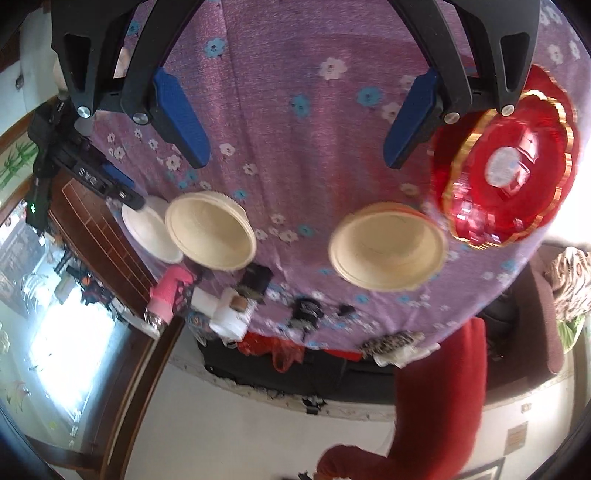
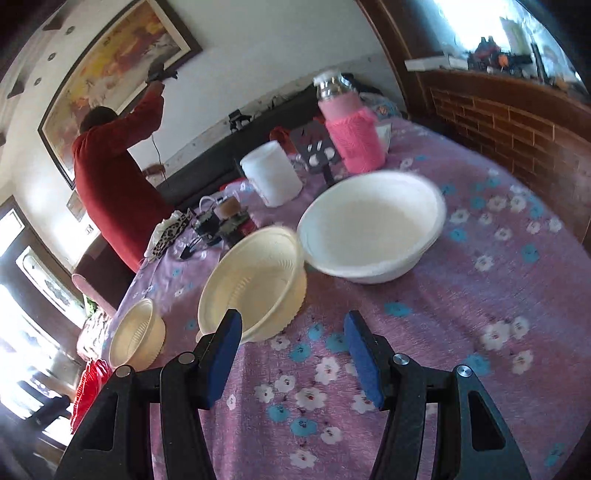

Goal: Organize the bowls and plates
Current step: 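Move both grippers toward the cream ribbed bowl, then grasp the cream ribbed bowl rim with both grippers and lift it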

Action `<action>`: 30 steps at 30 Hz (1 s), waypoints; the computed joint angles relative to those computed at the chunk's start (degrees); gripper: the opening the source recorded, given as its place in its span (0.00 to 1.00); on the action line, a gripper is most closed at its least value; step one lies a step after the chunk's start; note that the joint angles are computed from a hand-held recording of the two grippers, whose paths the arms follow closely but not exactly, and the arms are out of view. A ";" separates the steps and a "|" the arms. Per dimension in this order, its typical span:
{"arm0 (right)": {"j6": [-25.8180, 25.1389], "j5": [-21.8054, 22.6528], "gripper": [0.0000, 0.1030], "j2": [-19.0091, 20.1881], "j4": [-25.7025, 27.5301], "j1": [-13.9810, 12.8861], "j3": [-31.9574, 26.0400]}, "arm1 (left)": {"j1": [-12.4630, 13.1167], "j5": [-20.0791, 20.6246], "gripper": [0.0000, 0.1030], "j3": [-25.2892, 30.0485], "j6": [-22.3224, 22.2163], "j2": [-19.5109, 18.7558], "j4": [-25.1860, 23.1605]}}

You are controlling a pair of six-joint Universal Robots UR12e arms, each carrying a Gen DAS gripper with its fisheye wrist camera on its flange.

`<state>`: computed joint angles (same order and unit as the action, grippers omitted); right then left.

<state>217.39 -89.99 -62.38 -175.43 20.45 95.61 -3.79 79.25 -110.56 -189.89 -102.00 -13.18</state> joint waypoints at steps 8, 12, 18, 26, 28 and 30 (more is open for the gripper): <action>5.18 4.66 0.60 4.85 5.42 -0.50 -6.47 | -1.66 -0.80 0.92 1.16 2.83 -2.60 -3.29; 6.36 4.98 0.60 7.10 9.34 -0.51 -10.02 | -1.45 -0.88 0.92 0.87 2.87 -2.73 -4.20; 6.23 7.35 0.14 8.15 12.85 -0.65 -11.53 | -0.14 -2.20 0.92 -0.08 2.11 -2.15 -3.45; 1.80 16.84 0.11 4.92 11.83 -1.71 -6.53 | 1.27 -3.48 0.92 1.42 -0.35 -2.66 -4.39; 1.91 20.18 0.11 4.48 11.27 -2.22 -5.49 | 1.09 -3.79 0.92 2.45 -0.68 -3.23 -5.67; 1.96 23.06 0.11 4.19 11.23 -2.77 -4.87 | 0.84 -3.97 0.92 3.20 -1.00 -3.73 -6.21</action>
<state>219.35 -66.93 -58.19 -164.20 17.68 90.75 -2.94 75.28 -107.36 -190.89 -105.73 -19.39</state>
